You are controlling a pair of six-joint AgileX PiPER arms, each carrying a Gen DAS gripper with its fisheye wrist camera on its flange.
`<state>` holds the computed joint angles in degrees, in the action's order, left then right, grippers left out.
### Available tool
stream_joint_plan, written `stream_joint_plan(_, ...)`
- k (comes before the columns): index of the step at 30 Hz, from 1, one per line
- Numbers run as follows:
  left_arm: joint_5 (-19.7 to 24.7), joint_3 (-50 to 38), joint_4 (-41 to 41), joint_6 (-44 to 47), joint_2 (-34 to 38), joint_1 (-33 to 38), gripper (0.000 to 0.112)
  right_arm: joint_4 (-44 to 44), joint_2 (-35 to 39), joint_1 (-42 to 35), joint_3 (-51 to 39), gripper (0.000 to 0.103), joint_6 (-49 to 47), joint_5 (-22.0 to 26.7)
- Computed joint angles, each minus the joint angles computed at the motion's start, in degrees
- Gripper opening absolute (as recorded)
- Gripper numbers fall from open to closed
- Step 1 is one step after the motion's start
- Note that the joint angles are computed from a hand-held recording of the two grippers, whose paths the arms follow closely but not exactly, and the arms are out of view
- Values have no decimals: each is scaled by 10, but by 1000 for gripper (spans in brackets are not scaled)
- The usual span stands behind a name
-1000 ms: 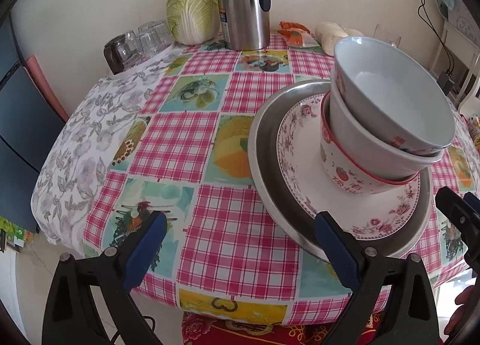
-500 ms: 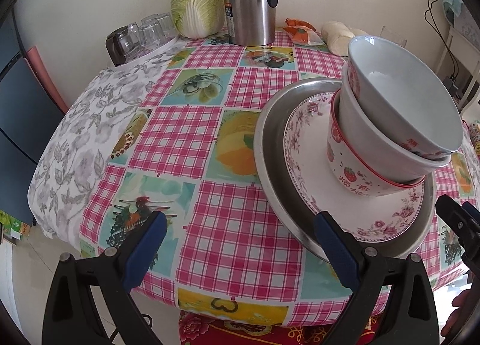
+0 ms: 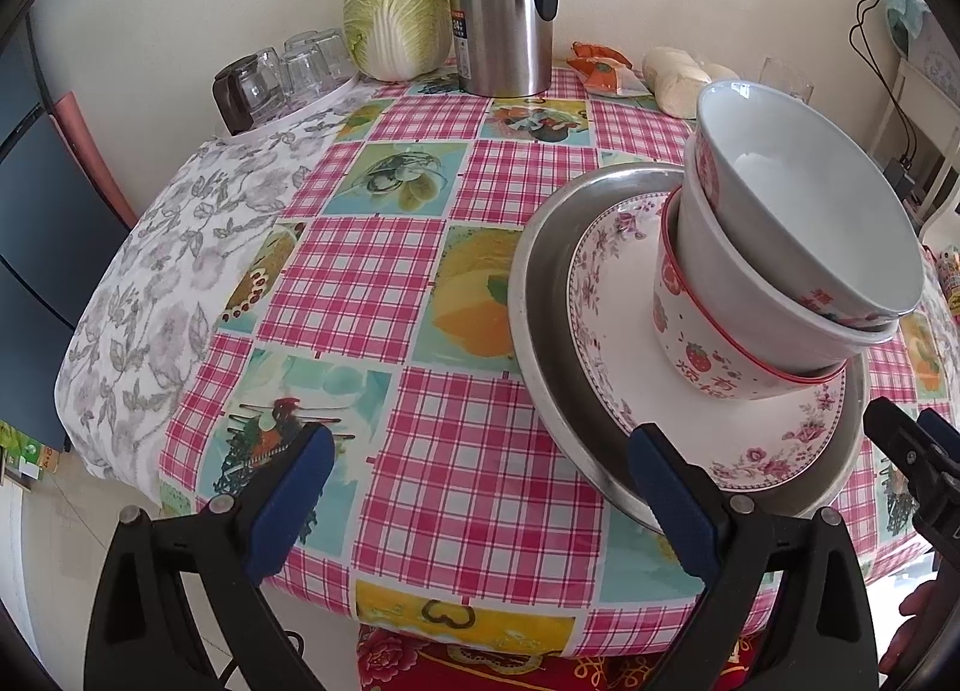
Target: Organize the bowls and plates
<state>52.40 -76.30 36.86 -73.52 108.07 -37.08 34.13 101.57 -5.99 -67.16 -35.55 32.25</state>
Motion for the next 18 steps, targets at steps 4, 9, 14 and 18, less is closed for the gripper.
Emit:
stream_joint_plan(4,-2,1,2,-3,-2,0,99,-3,1,0,-1,103,1,-1)
stream_joint_plan(9,1,0,4,-5,-1,-2,99,-8,2,0,-2,103,8,-1)
stream_joint_plan(14,8,-4,5,-3,2,-3,98,-12,1,1,-2,103,11,-1)
stream_joint_plan(18,9,-2,10,-10,0,-5,98,-15,1,2,-3,103,13,-1)
